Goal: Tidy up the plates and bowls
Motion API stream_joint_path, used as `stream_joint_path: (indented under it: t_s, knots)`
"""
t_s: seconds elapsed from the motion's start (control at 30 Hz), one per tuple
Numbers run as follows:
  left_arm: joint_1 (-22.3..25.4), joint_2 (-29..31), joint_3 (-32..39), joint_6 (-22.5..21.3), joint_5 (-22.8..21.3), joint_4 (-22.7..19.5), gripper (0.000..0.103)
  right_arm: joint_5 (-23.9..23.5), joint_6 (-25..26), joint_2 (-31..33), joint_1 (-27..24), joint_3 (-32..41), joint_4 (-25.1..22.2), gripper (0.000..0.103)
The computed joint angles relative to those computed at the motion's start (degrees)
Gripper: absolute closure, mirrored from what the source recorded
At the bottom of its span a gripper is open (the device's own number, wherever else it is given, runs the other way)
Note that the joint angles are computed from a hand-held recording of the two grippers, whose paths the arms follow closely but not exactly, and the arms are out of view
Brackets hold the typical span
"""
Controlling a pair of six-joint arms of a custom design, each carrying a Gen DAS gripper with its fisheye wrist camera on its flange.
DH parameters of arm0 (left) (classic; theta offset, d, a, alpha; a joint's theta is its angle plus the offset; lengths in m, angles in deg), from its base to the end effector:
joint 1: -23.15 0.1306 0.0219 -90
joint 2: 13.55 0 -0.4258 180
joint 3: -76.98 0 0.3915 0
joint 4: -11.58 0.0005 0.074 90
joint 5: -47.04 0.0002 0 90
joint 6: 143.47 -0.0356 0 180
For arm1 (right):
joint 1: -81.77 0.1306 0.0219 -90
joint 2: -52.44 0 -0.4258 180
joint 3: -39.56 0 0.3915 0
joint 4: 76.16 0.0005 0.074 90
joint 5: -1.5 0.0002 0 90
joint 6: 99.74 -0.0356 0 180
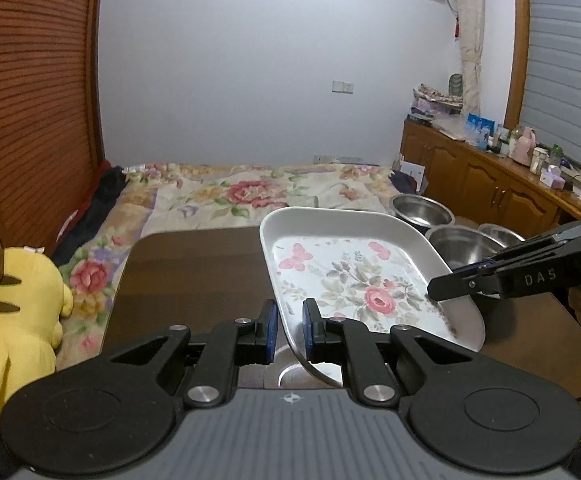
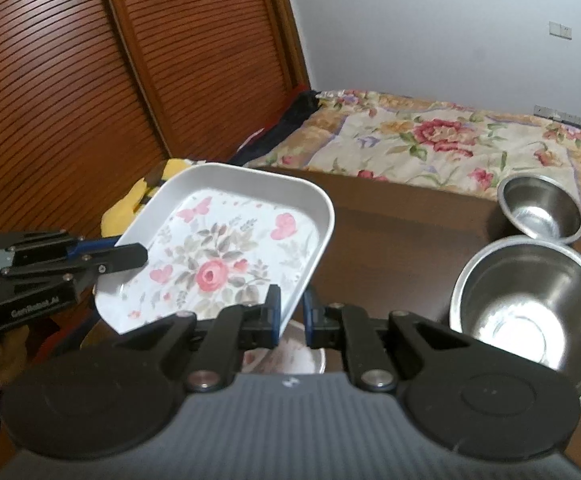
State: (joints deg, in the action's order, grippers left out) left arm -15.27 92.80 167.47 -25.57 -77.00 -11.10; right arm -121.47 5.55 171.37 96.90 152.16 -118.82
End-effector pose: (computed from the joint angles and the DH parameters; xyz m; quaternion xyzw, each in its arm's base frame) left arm 0.4815 -0.3571 0.3675 -0.0476 0.8694 -0.0063 0.4917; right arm 0.6563 0.1970 0.3816 -0.3316 0.8406 0.2653 0.3363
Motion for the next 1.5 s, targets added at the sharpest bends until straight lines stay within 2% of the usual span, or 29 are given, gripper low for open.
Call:
stream_joint_path:
  t_s: [0.43, 0.83, 1.5]
  knots:
    - [-1.0, 0.5, -1.8, 3.2, 0.3, -1.2, 0.088, -0.7, 0.3, -1.4, 0.2, -5.3, 0.7, 0.09]
    - [-1.6, 1.6, -2.9, 6.0, 0.5, -2.2, 0.088, 0.6, 1.1, -1.5, 0.4, -7.5, 1.1, 0.09]
    - [-1.9, 3.6, -2.0, 6.1, -0.2, -4.1, 0.088, 3.0, 0.7, -1.6, 0.9, -8.5, 2.5, 0.09]
